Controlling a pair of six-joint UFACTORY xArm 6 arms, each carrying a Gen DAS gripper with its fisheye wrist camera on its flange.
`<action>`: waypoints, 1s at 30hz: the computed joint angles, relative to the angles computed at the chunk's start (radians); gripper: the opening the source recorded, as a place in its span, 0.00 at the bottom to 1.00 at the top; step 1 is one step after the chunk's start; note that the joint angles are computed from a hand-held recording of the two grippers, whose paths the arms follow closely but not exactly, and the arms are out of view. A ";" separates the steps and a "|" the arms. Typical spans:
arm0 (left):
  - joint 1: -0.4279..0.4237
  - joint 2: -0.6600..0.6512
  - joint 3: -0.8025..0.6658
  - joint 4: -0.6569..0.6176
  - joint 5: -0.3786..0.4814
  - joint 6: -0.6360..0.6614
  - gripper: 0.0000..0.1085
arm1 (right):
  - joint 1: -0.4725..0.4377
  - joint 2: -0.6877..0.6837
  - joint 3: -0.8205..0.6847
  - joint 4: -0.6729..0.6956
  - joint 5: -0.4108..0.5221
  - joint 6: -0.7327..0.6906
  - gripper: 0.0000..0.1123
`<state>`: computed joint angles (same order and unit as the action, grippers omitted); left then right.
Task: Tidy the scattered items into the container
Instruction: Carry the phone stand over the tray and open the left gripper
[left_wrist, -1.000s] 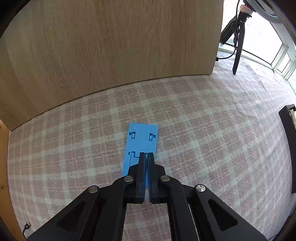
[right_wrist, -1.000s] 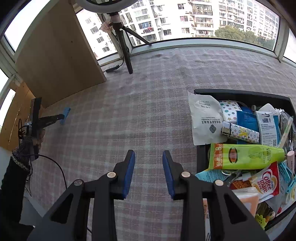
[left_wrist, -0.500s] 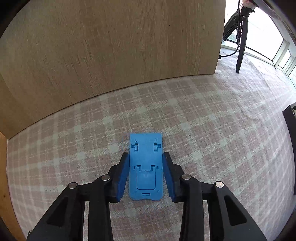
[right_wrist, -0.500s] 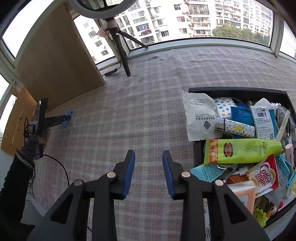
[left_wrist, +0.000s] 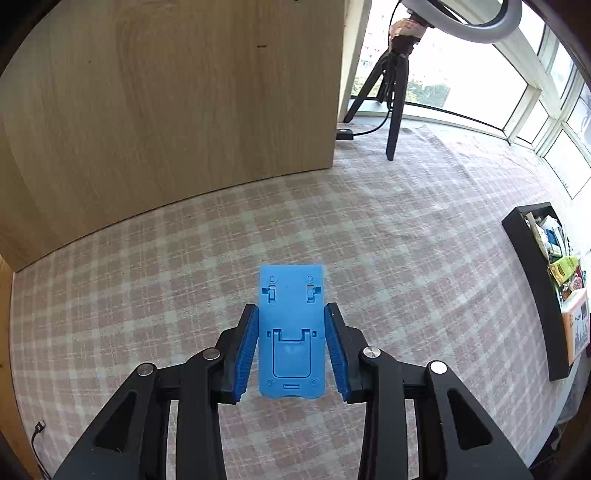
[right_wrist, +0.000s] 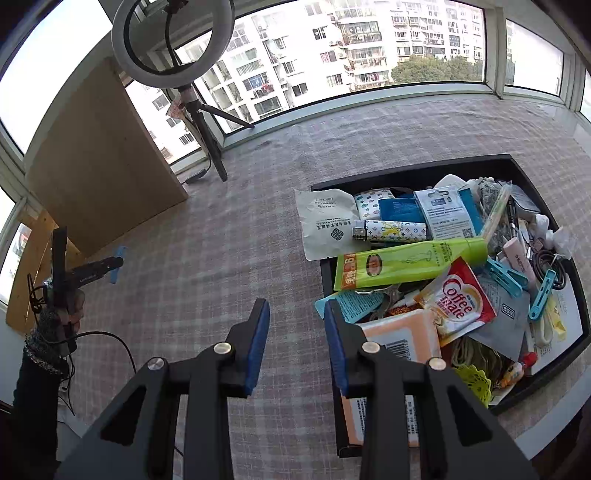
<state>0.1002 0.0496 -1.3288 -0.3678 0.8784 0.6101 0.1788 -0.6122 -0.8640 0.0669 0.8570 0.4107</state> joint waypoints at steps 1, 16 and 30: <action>-0.026 -0.028 0.020 -0.014 0.000 0.012 0.31 | -0.016 -0.041 0.021 -0.007 0.016 0.009 0.27; -0.660 -0.181 0.035 -0.011 -0.025 -0.192 0.31 | -0.627 -0.467 0.208 0.214 0.341 -0.448 0.27; -0.963 0.144 -0.358 0.113 0.007 -0.365 0.31 | -1.344 -0.387 0.150 0.450 0.580 -1.005 0.27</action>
